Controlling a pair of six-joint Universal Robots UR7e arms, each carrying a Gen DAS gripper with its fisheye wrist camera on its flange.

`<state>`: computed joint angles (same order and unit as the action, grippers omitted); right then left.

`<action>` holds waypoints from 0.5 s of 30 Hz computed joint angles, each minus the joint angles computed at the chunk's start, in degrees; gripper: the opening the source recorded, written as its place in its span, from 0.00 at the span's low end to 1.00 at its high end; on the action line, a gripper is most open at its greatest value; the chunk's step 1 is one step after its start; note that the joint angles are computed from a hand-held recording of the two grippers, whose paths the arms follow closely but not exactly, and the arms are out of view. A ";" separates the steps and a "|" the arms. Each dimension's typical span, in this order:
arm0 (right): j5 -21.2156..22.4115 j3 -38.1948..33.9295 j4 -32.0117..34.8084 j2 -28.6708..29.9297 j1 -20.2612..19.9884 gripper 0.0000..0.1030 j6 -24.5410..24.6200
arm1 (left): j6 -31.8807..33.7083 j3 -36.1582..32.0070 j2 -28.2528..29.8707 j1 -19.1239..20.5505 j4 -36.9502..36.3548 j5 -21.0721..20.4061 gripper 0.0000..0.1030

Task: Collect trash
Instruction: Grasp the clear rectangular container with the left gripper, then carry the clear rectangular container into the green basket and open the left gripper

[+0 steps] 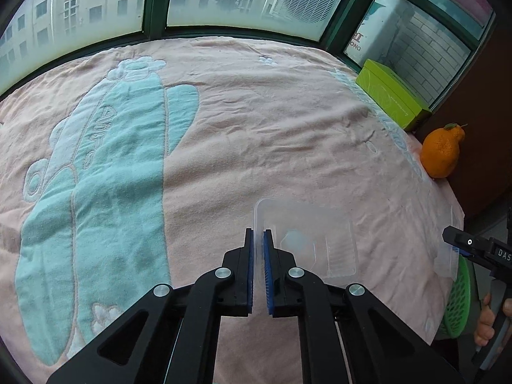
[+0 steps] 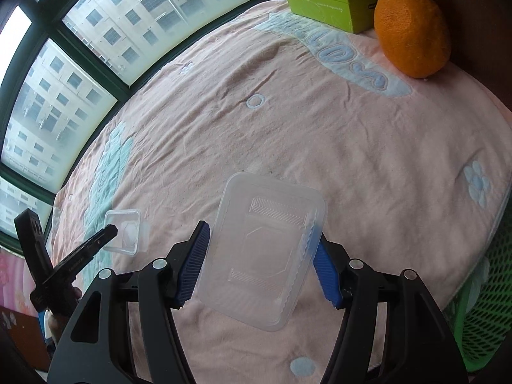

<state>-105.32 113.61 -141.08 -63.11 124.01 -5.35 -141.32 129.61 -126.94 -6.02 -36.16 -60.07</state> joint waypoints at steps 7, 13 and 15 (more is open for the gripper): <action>-0.09 5.94 -1.25 -9.90 -3.24 0.61 -3.39 | 4.04 -0.21 4.63 0.30 -7.91 3.88 0.06; -3.48 9.11 -1.30 -18.09 -9.03 0.61 -5.22 | 15.55 0.30 11.09 5.84 -22.02 9.45 0.06; -4.72 9.38 -0.52 -20.06 -11.42 0.61 -5.60 | 19.82 0.46 13.46 7.75 -27.29 11.05 0.06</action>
